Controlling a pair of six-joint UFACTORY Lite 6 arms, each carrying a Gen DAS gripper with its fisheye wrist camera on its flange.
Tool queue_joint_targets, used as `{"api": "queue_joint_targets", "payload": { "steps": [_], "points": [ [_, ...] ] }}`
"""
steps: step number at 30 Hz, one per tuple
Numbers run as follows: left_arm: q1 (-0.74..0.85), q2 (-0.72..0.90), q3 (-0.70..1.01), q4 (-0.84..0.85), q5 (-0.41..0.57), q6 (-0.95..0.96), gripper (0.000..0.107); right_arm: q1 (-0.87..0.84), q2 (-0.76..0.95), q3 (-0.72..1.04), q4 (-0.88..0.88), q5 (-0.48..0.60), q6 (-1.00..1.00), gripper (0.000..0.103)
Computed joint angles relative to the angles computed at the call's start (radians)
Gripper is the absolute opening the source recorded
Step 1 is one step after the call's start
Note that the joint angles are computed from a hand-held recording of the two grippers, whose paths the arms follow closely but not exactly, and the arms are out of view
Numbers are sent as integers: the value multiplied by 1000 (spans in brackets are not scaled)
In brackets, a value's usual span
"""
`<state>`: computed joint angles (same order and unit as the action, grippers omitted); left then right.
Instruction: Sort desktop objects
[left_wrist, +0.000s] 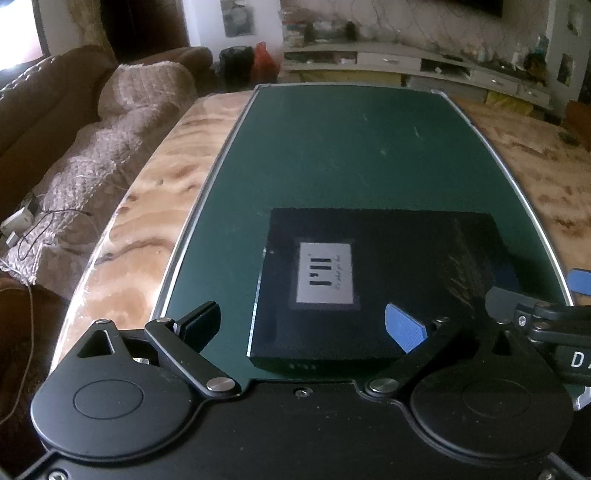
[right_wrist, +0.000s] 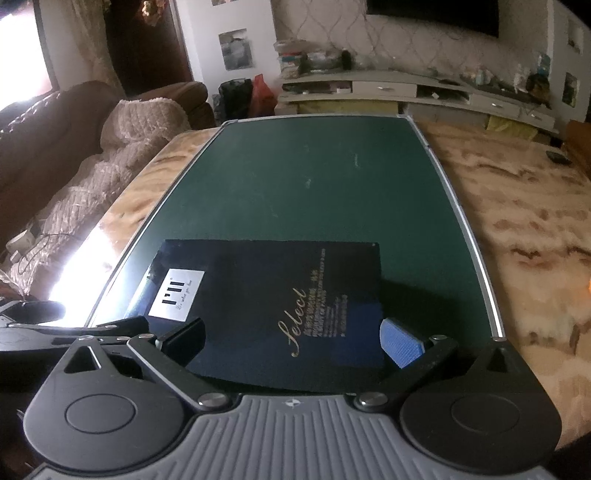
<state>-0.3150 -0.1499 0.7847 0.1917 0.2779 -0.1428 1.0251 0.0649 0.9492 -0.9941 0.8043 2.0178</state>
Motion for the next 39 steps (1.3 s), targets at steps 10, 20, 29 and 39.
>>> {"api": "queue_joint_targets", "payload": {
  "steps": [10,20,29,39],
  "points": [
    [79,-12,-2,-68,9,111,97,-13,98,93,-6,-34,-29,103],
    [72,-7,8,-55,16,92,97,-13,92,96,0,-20,-41,103],
    [60,-8,1,-27,17,61,97,-11,90,82,-7,-27,-21,103],
    [45,-12,-10,9,13,20,97,-12,73,67,-5,-27,-16,103]
  ]
}}
